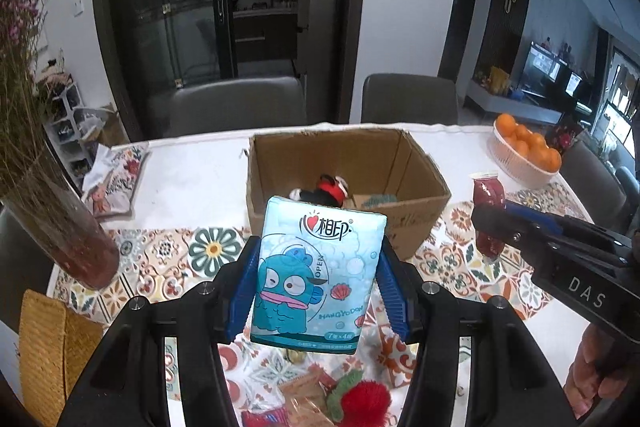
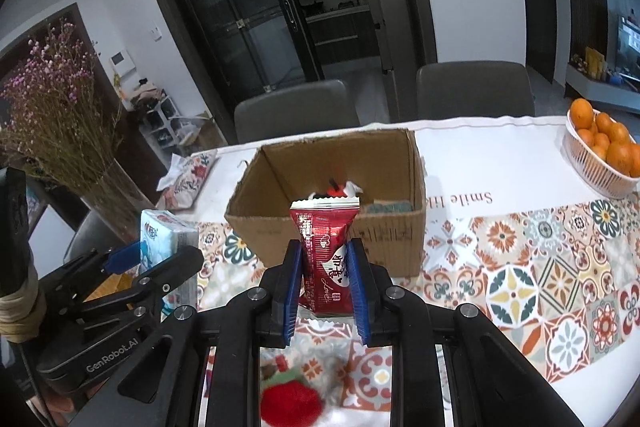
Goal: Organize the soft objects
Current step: 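Carry the tissue pack and candy packet over the box and open both tools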
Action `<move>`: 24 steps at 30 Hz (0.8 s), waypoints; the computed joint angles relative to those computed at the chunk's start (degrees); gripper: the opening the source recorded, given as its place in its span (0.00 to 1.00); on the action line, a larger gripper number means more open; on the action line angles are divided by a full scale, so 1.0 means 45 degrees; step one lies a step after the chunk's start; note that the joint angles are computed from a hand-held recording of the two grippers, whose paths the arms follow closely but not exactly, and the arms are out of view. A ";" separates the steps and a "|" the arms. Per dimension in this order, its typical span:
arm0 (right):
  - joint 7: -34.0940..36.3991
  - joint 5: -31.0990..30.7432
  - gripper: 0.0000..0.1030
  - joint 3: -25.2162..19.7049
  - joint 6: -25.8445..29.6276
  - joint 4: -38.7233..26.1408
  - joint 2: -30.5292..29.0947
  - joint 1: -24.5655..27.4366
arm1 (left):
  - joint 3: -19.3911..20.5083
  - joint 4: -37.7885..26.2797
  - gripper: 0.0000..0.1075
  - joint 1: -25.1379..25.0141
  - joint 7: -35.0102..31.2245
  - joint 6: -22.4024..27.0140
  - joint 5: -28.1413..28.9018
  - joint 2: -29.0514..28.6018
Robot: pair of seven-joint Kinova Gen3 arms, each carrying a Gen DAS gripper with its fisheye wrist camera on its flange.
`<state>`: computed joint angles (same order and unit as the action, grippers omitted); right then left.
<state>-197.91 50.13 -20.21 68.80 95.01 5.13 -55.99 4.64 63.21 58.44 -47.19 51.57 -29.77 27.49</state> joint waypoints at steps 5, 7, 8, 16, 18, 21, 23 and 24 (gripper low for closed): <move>0.0268 0.0156 0.24 0.0102 -0.0140 -0.0090 -0.0026 0.0159 | -0.0141 -0.0511 0.51 0.0027 -0.0072 0.0034 -0.0178 0.0216; 0.0383 0.0227 0.24 0.0137 -0.0143 -0.0181 -0.0006 0.0227 | -0.0191 -0.0603 0.51 0.0024 -0.0104 -0.0020 -0.0198 0.0243; 0.0462 0.0234 0.24 0.0158 -0.0162 -0.0221 -0.0007 0.0264 | -0.0232 -0.0666 0.51 0.0051 -0.0100 -0.0022 -0.0238 0.0276; 0.1235 0.0335 0.24 0.0420 -0.0315 -0.0536 0.0039 0.0657 | -0.0389 -0.1826 0.51 -0.0019 -0.0713 0.0273 -0.0087 0.0882; 0.1498 0.0329 0.24 0.0496 -0.0368 -0.0630 0.0065 0.0790 | -0.0411 -0.2167 0.51 -0.0108 -0.0926 0.0344 0.0083 0.1056; 0.1858 0.0263 0.24 0.0633 -0.0577 -0.0761 0.0105 0.1019 | -0.0521 -0.2767 0.51 -0.0154 -0.1314 0.0568 0.0232 0.1428; 0.2153 0.0114 0.24 0.0750 -0.0863 -0.0802 0.0122 0.1240 | -0.0613 -0.3181 0.51 -0.0153 -0.1509 0.0761 0.0351 0.1663; 0.2262 0.0048 0.24 0.0793 -0.0958 -0.0804 0.0122 0.1322 | -0.0594 -0.3500 0.51 -0.0224 -0.1675 0.0901 0.0502 0.1844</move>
